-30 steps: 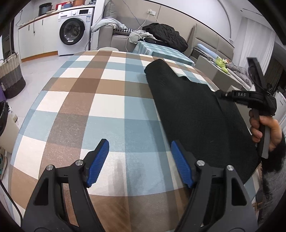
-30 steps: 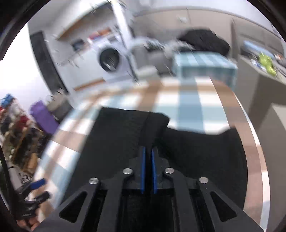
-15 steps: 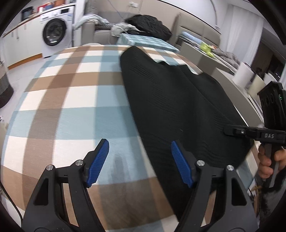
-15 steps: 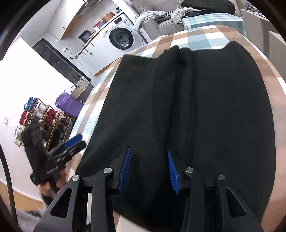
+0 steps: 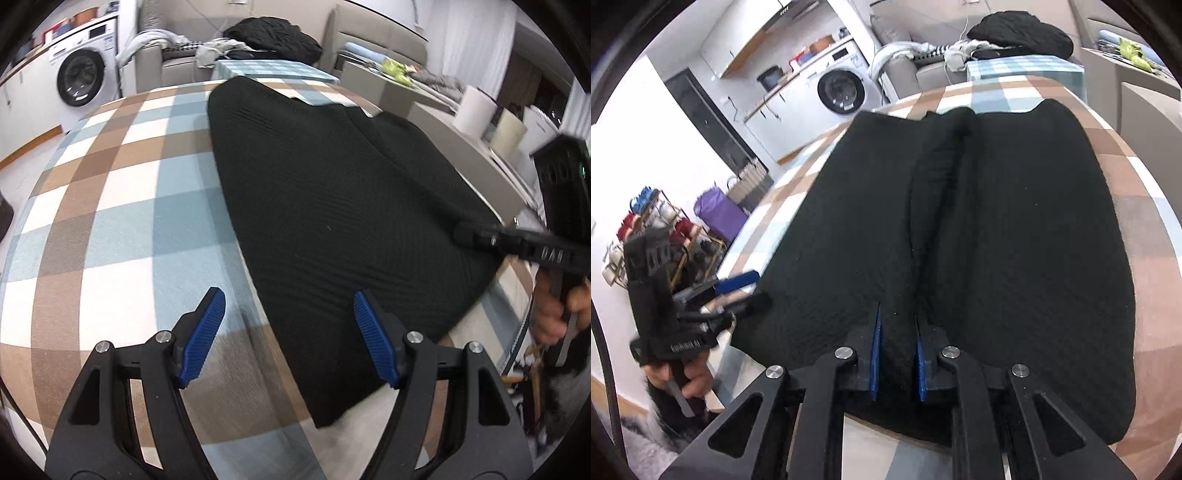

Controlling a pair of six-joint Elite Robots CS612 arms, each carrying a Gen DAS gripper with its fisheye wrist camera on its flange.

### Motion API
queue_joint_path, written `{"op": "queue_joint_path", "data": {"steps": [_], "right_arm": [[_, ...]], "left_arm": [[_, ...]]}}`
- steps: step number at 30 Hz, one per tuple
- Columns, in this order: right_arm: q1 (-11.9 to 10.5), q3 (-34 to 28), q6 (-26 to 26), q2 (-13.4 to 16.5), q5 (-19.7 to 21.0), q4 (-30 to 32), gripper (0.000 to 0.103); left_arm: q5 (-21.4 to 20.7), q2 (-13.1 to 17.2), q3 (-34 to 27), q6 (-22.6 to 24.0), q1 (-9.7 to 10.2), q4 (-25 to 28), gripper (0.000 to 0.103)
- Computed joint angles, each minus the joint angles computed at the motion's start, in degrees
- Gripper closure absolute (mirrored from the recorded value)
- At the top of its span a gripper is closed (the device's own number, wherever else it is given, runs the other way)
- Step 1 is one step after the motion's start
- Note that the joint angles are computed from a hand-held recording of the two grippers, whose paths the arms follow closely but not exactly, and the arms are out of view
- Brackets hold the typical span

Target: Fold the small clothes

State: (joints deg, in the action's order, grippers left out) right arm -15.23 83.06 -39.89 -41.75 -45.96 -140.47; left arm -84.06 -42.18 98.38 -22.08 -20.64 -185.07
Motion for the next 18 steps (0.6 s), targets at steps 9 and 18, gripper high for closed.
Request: {"op": "queue_joint_path", "data": {"steps": [9,18], "right_arm": [[-1.1,0.1,-3.2,-0.1,-0.1,3.7,0.085],[-1.0,-3.6,3.5,1.4,0.7,1.6,0.064]], "left_arm": [[0.8,-0.6,1.8,1.0,-0.44,-0.1,0.031],[0.3,-0.1,1.8,-3.6,0.56,-2.2,0.031]]}}
